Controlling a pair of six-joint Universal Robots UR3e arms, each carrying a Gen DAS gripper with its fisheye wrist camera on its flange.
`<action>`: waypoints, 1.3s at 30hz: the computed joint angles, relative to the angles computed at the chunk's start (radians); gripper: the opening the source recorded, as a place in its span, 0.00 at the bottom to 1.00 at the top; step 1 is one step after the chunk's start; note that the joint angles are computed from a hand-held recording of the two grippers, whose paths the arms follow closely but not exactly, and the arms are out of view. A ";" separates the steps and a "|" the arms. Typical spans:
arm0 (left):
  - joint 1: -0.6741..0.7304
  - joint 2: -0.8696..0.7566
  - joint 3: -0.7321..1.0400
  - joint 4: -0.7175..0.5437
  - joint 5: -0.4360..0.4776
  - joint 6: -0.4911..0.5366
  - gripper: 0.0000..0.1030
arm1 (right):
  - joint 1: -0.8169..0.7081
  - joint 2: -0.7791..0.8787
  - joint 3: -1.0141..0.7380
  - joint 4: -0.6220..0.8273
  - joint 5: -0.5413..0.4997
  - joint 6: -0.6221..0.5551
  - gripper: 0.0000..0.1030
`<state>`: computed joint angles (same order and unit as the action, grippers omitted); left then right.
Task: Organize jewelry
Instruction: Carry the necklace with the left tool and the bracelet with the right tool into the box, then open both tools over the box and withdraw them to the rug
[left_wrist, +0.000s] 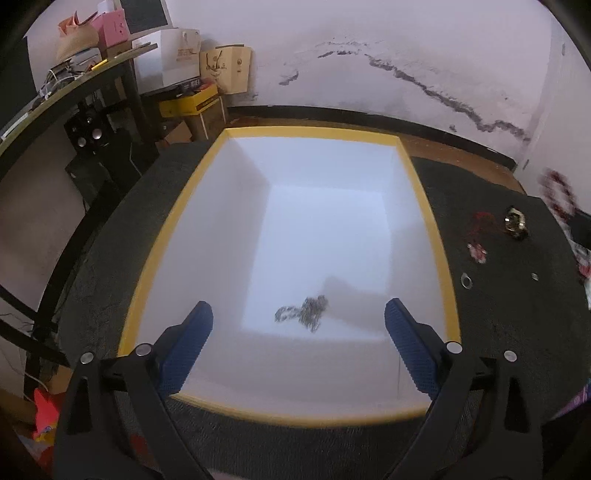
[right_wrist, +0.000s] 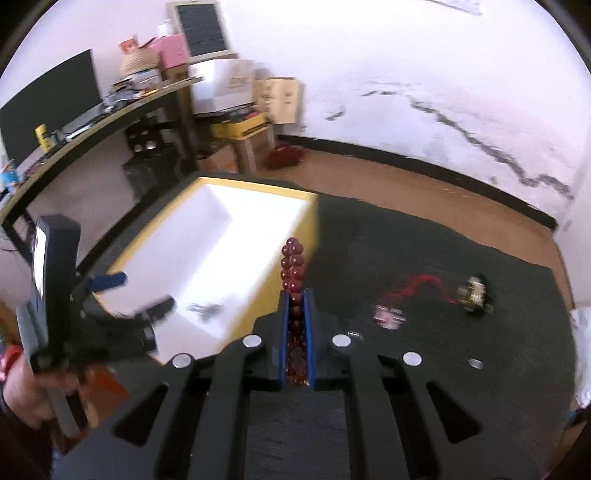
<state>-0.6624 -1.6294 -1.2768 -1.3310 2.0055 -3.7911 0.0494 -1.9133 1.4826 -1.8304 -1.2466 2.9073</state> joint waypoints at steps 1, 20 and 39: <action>-0.013 0.013 0.007 -0.026 0.012 -0.012 0.89 | 0.060 0.054 -0.042 -0.017 -0.025 0.035 0.08; 0.125 0.343 -0.089 -0.172 0.038 0.055 0.89 | 0.478 0.851 -0.681 0.055 -0.261 0.371 0.08; 0.193 0.426 -0.159 -0.133 -0.029 0.060 0.89 | 0.491 0.642 -0.440 -0.128 -0.336 0.302 0.80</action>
